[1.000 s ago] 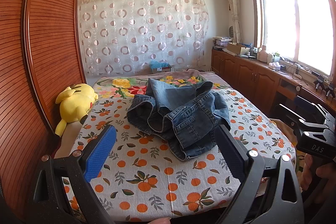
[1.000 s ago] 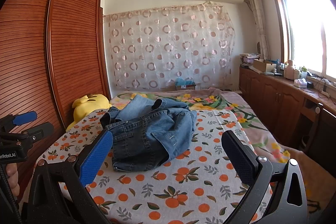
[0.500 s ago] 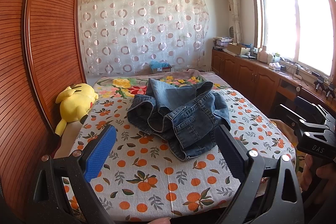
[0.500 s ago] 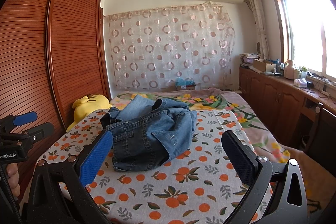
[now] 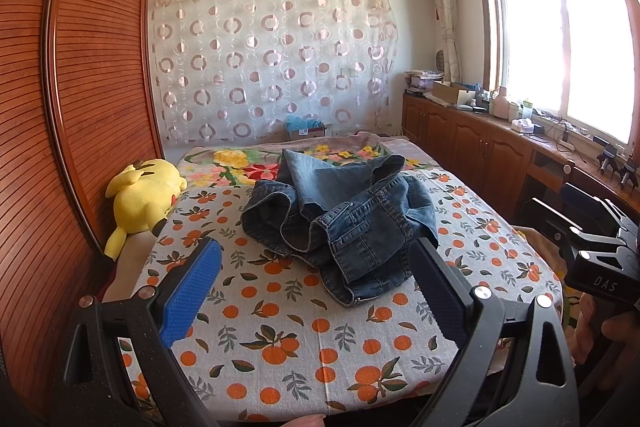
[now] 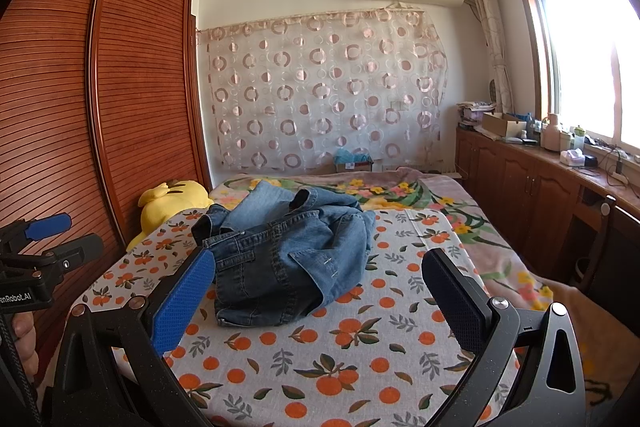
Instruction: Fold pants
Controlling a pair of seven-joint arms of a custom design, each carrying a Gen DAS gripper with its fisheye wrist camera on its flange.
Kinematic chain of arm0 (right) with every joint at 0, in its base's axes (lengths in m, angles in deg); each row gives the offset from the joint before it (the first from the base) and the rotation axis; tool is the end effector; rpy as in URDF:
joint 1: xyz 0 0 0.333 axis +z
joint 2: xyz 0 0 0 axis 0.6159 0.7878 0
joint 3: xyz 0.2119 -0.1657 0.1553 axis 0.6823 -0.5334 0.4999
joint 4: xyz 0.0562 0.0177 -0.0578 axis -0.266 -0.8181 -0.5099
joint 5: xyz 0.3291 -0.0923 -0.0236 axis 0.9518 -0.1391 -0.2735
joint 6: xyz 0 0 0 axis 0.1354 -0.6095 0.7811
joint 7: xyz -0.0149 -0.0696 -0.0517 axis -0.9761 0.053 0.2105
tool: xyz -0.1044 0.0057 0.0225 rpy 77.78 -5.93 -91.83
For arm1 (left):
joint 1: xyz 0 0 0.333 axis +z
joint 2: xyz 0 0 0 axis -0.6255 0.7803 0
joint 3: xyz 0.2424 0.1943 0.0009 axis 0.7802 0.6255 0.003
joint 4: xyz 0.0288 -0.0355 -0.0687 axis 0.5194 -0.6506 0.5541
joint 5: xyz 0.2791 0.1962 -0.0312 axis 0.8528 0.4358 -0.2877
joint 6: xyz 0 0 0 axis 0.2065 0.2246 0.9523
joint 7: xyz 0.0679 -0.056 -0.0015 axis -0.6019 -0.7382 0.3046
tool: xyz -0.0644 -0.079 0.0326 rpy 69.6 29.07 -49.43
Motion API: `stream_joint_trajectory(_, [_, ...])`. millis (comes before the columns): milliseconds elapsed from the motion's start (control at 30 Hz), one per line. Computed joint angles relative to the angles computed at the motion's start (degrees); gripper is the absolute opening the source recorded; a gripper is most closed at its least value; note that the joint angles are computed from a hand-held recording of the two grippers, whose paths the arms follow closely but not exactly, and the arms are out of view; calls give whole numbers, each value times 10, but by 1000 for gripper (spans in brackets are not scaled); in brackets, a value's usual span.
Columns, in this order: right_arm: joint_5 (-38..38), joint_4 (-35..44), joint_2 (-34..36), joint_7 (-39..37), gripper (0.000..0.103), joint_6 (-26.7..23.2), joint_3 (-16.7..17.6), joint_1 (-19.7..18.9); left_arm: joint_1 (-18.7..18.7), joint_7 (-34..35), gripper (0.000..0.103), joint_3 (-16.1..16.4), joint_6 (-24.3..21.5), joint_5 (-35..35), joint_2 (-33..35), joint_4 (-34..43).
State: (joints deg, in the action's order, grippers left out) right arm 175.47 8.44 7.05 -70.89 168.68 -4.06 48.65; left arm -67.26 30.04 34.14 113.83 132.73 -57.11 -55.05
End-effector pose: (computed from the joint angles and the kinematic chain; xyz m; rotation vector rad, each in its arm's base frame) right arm 0.7241 0.2536 0.2929 -1.6496 0.8528 -0.5951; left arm 0.6297 -0.3269 0.4783 -1.6955 1.2397 -0.7732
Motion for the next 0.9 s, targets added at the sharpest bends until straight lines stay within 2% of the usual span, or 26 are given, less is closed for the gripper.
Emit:
stream_joint_trajectory(733, [2,-9,-5,-1,103,3,3,-2,1,3,95,-1,0,-7,-1,-2])
stream_joint_trajectory(900, [-40,6,7,58,103,-2,-18,11,10,14,95,-3,12,-23,14,7])
